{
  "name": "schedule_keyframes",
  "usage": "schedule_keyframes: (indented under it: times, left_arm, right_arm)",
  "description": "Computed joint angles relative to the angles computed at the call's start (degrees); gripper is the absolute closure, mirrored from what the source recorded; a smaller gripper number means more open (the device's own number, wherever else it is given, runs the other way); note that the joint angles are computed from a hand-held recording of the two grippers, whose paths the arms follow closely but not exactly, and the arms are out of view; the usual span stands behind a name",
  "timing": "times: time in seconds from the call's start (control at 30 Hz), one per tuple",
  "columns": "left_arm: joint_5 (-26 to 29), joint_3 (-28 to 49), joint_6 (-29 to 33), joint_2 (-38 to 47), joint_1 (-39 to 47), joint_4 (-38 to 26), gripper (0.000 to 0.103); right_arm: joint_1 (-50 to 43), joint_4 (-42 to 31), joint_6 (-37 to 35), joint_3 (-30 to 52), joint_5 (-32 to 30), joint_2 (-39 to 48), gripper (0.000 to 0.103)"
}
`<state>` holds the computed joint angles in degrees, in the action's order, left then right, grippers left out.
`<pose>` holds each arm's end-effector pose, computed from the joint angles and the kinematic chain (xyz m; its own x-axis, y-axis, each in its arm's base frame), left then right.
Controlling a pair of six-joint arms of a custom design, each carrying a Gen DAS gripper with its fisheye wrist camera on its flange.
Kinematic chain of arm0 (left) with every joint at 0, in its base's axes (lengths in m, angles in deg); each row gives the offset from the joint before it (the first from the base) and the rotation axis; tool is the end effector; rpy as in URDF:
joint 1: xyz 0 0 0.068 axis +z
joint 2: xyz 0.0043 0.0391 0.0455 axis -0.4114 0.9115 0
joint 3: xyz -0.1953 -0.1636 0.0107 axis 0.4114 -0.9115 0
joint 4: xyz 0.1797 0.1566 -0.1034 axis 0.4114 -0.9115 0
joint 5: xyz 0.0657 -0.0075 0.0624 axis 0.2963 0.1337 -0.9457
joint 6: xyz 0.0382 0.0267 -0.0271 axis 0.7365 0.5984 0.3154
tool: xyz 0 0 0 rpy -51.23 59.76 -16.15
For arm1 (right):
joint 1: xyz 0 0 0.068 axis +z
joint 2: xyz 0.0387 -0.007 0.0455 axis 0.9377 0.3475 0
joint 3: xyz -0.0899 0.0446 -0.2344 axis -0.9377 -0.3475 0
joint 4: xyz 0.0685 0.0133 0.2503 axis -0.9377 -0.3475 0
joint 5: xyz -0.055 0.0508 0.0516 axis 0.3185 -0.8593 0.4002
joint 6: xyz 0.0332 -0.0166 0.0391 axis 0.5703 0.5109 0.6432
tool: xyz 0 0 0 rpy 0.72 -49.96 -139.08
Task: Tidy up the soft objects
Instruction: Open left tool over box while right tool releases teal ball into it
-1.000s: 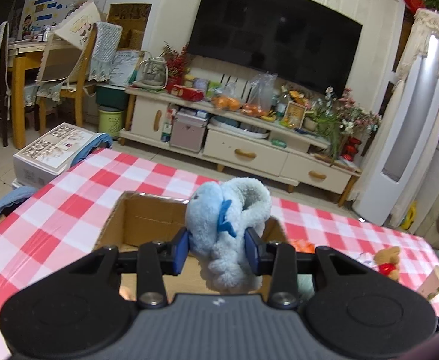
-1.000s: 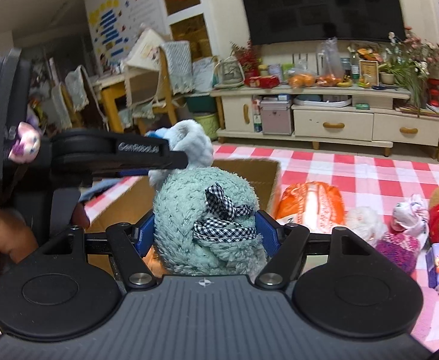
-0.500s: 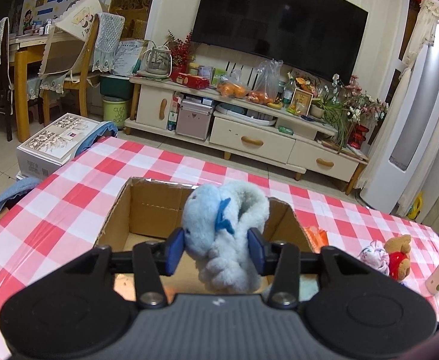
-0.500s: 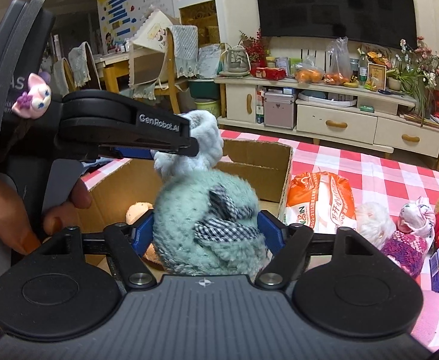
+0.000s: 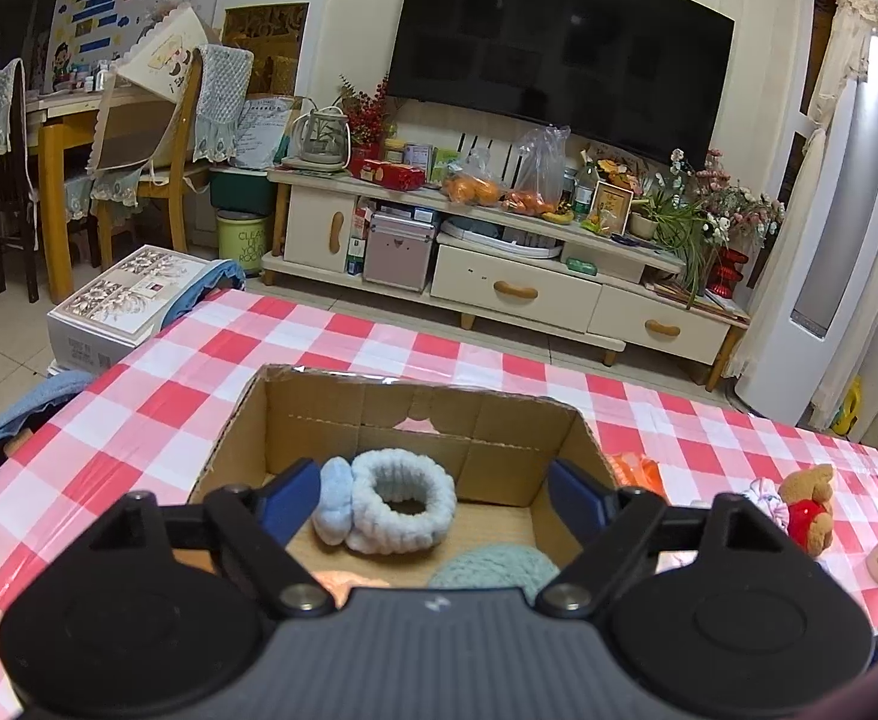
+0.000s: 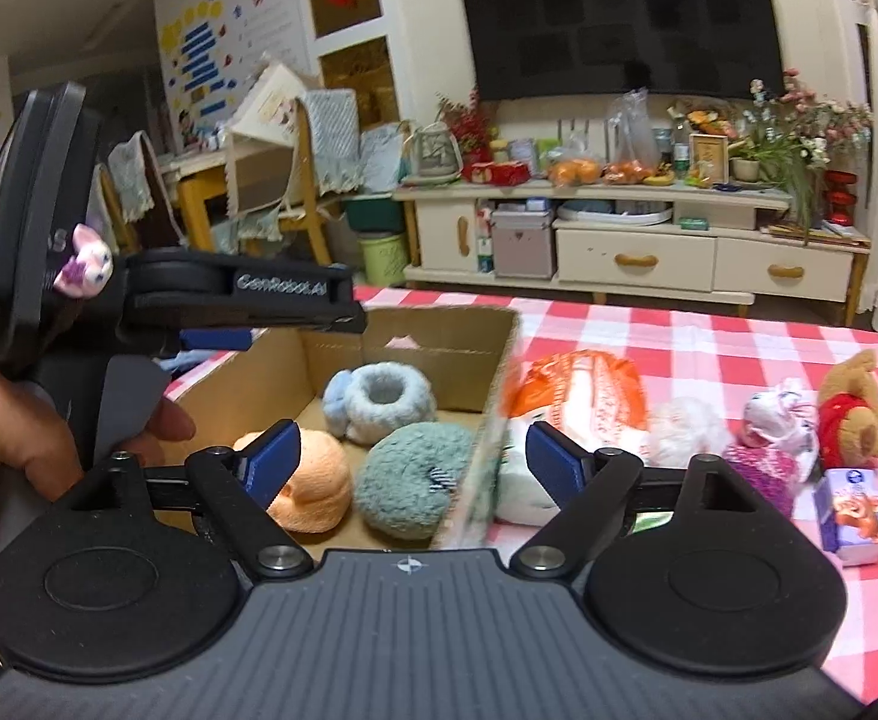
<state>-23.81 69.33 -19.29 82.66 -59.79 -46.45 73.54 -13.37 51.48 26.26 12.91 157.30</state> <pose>0.2364 -0.1418 0.1382 -0.4644 -0.2788 -0.8406 -0.2720 0.9482 -0.1643 0.2657 0.0372 0.1318 -0.4382 -0.1416 -0.8877 -0.5806 0.7985 0.1592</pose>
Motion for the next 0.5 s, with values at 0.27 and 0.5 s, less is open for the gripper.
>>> schedule_keyframes:
  times: [0.27, 0.5]
  left_arm:
    - [-2.0, 0.7, -0.4, 1.0, -2.9, 1.0, 0.001]
    - [-1.0, 1.4, 0.1, 2.4, -5.2, 3.2, 0.001]
  right_arm:
    - [-2.3, 2.6, 1.5, -1.9, 0.5, 0.5, 0.000]
    - [-3.4, 5.5, 3.7, -3.4, 2.8, 1.3, 0.000]
